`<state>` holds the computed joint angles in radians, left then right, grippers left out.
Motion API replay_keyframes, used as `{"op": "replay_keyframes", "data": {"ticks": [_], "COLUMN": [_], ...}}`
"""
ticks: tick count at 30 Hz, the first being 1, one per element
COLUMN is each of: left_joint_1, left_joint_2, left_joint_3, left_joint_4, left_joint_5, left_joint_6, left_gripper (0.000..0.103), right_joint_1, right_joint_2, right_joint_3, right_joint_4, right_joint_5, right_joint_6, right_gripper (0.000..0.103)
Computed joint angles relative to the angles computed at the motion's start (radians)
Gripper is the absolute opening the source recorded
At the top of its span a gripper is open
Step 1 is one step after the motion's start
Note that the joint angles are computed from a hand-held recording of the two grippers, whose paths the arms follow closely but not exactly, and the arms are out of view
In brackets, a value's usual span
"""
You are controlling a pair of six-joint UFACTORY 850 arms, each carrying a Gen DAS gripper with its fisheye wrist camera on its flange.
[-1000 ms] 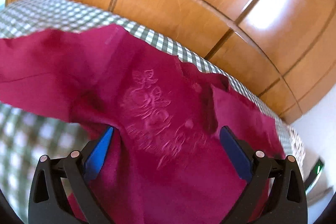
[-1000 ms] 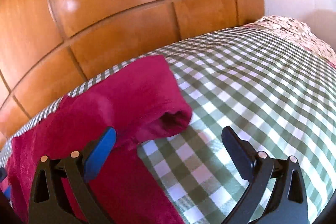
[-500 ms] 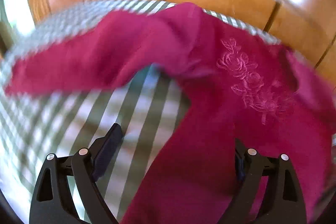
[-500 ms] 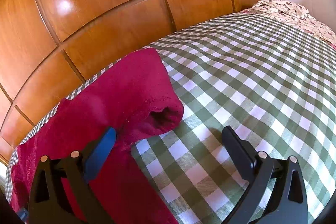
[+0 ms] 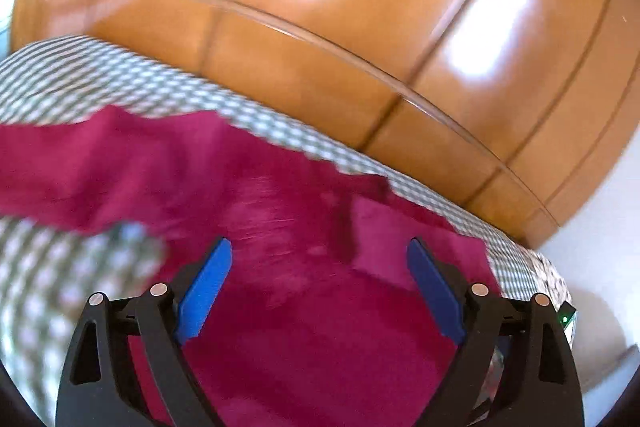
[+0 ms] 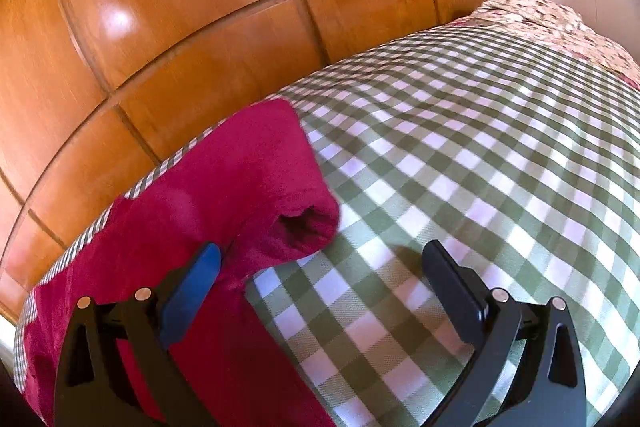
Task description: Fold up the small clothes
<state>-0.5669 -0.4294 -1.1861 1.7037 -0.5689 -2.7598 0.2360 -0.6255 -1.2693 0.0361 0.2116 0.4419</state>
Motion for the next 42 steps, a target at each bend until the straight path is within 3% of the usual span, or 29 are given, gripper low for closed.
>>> {"op": "replay_keyframes", "data": {"ticks": [2, 5, 8, 11, 12, 14, 16, 19, 21, 23, 27, 31, 33, 34, 35, 37, 39, 40, 41, 42], "left_joint_1": [0.026, 0.067, 0.086, 0.096, 0.093, 0.089, 0.095, 0.129, 0.135, 0.120, 0.128, 0.147, 0.138, 0.136, 0.135, 0.124, 0.118, 0.122, 0.121, 0.113], "left_joint_2": [-0.079, -0.216, -0.329, -0.411, -0.424, -0.407, -0.376, -0.309, -0.273, -0.249, -0.204, -0.181, -0.199, -0.209, -0.223, -0.245, -0.270, -0.287, -0.310, -0.321], "left_joint_3": [-0.103, -0.286, -0.421, -0.533, -0.551, -0.516, -0.468, -0.355, -0.307, -0.273, -0.195, -0.148, -0.173, -0.191, -0.212, -0.242, -0.284, -0.311, -0.341, -0.356], "left_joint_4": [-0.010, -0.232, -0.494, -0.724, -0.725, -0.641, -0.577, -0.356, -0.251, -0.217, -0.134, 0.115, 0.123, 0.140, 0.174, 0.168, 0.064, -0.029, -0.124, -0.216], "left_joint_5": [0.082, 0.222, 0.196, 0.121, 0.099, 0.110, 0.136, 0.238, 0.245, 0.155, 0.115, 0.226, 0.232, 0.251, 0.282, 0.279, 0.294, 0.330, 0.350, 0.329], "left_joint_6": [0.066, 0.362, 0.676, 0.942, 0.960, 0.891, 0.809, 0.502, 0.360, 0.323, 0.175, -0.111, -0.081, -0.078, -0.092, -0.069, 0.064, 0.168, 0.273, 0.378], "left_gripper": [0.088, 0.086, 0.082, 0.076, 0.072, 0.039, 0.017, 0.001, 0.001, 0.000, 0.000, 0.000, 0.000, 0.012, 0.042, 0.075, 0.075, 0.068, 0.051, 0.043], "right_joint_1": [0.000, -0.001, 0.000, -0.002, -0.004, -0.002, -0.001, 0.000, -0.001, 0.002, 0.005, 0.005, 0.005, 0.005, 0.004, 0.003, 0.005, 0.004, 0.005, 0.004], "right_joint_2": [0.010, 0.009, 0.005, 0.002, 0.000, -0.003, -0.006, -0.008, -0.008, -0.013, -0.015, -0.014, -0.014, -0.014, -0.014, -0.014, -0.014, -0.015, -0.015, -0.015], "right_joint_3": [0.015, 0.011, 0.003, 0.001, -0.001, -0.006, -0.011, -0.013, -0.014, -0.024, -0.029, -0.026, -0.026, -0.026, -0.026, -0.025, -0.027, -0.027, -0.027, -0.027], "right_joint_4": [0.111, 0.109, 0.104, 0.062, 0.047, 0.047, 0.055, 0.056, 0.041, 0.040, 0.030, -0.014, -0.005, -0.014, -0.019, -0.033, -0.014, -0.014, -0.015, -0.024], "right_joint_5": [0.014, 0.006, -0.006, -0.009, -0.009, -0.015, -0.020, -0.022, -0.022, -0.037, -0.044, -0.037, -0.038, -0.037, -0.037, -0.035, -0.040, -0.041, -0.040, -0.039], "right_joint_6": [-0.078, -0.070, -0.071, -0.031, -0.018, -0.025, -0.039, -0.041, -0.029, -0.041, -0.043, -0.005, -0.013, -0.003, 0.002, 0.016, -0.004, -0.005, -0.003, 0.005], "right_gripper": [0.101, 0.101, 0.101, 0.101, 0.101, 0.101, 0.101, 0.101, 0.101, 0.101, 0.101, 0.101, 0.101, 0.101, 0.101, 0.101, 0.101, 0.101, 0.101, 0.101]}}
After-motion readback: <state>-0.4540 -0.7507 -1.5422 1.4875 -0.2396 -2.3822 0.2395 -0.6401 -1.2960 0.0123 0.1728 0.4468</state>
